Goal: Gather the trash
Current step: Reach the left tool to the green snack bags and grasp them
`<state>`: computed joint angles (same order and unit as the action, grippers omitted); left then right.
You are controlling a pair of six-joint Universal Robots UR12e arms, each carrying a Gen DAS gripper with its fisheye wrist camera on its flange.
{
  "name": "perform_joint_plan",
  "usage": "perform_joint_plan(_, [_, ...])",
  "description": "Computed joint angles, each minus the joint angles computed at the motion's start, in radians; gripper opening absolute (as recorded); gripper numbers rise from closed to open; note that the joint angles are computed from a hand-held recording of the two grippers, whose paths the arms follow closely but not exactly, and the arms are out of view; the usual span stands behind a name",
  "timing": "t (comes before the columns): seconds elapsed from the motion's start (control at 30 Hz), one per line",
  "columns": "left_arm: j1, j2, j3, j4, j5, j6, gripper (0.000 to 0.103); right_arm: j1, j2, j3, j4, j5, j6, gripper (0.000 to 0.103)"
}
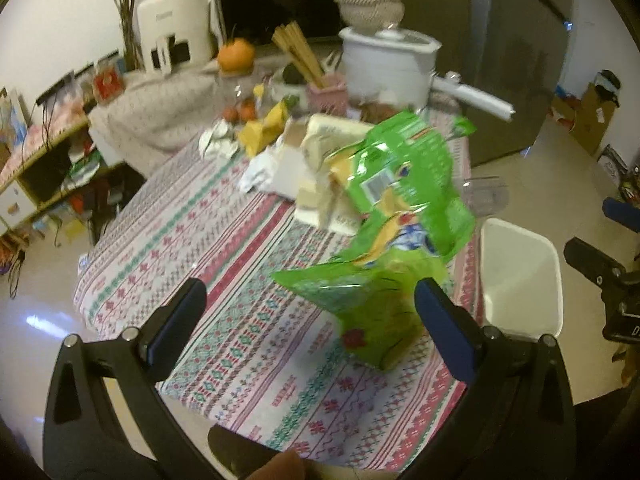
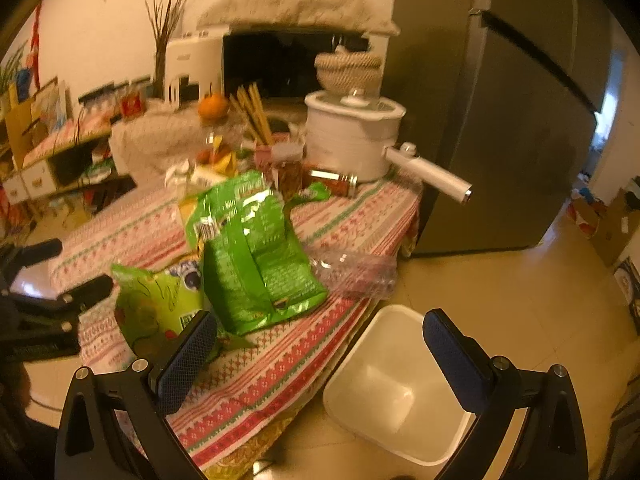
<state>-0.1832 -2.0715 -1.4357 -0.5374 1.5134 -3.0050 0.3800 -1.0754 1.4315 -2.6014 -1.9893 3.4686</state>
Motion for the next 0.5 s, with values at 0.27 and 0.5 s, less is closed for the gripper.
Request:
perform_joint_plan(0.27, [0.037,-0.052,0.089,-0.203,-0.116,-0.095,0.091,-0.052,0.027,-0.04,0.108,0.191,0.022,0.103])
perform_joint_plan(0.5, [0.062,-0.051,0.106,-0.329,-0.308,-0.061,0.09,-0.066,0.038,-0.06,0.128,0.235,-0.002,0.101])
